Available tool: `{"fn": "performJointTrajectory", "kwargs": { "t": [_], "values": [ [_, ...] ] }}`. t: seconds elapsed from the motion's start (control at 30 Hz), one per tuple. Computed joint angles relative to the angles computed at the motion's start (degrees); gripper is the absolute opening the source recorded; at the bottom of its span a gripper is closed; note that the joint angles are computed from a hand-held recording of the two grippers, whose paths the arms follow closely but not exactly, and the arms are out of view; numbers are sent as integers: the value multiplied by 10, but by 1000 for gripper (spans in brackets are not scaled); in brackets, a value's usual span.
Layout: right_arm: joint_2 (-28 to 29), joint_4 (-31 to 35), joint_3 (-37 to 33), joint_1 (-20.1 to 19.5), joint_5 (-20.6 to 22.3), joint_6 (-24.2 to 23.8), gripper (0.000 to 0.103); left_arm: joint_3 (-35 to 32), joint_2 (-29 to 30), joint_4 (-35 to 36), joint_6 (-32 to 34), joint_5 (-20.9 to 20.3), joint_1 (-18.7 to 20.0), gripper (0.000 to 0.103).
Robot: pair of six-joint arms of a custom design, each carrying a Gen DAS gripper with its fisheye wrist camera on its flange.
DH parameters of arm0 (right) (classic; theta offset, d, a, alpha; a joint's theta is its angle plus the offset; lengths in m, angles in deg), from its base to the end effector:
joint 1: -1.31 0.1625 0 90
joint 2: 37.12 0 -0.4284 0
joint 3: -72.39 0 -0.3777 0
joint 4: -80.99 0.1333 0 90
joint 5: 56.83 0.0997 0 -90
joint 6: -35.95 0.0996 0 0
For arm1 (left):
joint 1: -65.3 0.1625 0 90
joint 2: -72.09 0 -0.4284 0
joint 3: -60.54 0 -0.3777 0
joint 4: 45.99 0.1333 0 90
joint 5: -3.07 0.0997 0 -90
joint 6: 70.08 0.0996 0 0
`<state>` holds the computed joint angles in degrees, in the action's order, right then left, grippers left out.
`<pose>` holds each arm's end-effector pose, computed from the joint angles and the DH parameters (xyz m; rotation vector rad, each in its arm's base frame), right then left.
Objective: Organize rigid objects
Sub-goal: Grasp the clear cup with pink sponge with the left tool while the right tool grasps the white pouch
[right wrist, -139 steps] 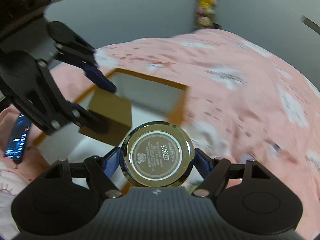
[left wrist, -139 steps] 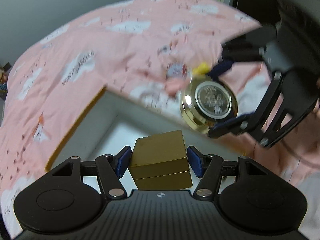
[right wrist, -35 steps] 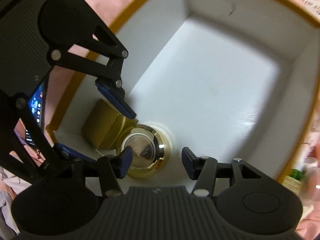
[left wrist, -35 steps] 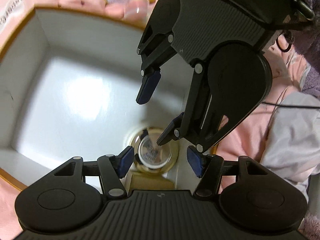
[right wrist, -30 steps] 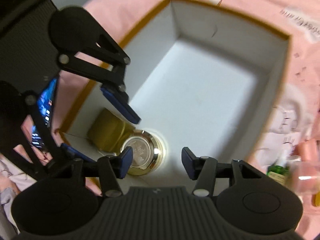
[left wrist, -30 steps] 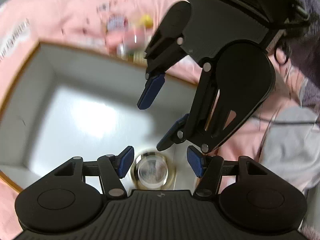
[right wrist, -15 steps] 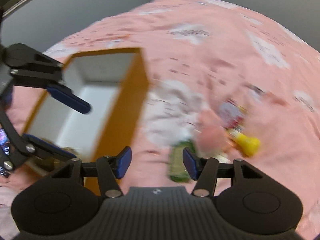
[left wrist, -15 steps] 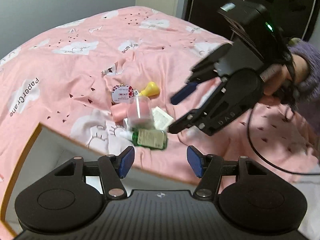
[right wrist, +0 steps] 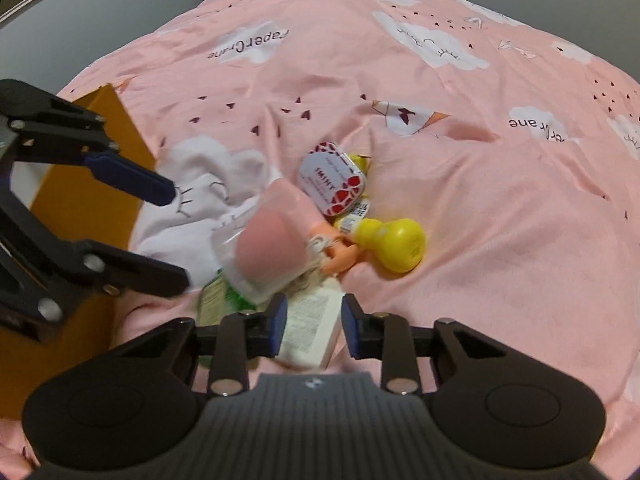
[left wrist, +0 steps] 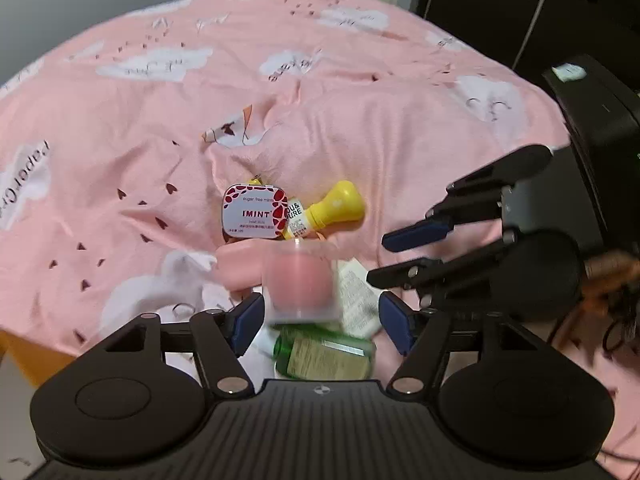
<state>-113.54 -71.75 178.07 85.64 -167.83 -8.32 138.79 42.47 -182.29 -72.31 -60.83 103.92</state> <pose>0.0414 -0.5714 0.3718 0.7024 -2.4320 0.4914 -0.4504 -0.5865 -0.0026 1.1376 2.4569 -0.2339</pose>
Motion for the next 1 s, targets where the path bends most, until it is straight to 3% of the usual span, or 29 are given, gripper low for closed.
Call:
{"fn": "performJointTrajectory", "kwargs": {
  "t": [0.2,0.5,0.57,0.77,1.0],
  "values": [
    [21,1,-17,-15,13,-12,26,-79,51,80,-17,21,11,82],
    [23,41,-26,-35,34,5,31,-119,82,127,-53,20,23,78],
    [23,44,-26,-37,36,6,33,-120,82,129,-55,4,27,70],
    [32,74,-39,-45,44,26,36,-84,61,88,-50,14,21,69],
    [50,120,-66,-64,82,79,54,-68,38,101,-44,31,11,69]
  ]
}}
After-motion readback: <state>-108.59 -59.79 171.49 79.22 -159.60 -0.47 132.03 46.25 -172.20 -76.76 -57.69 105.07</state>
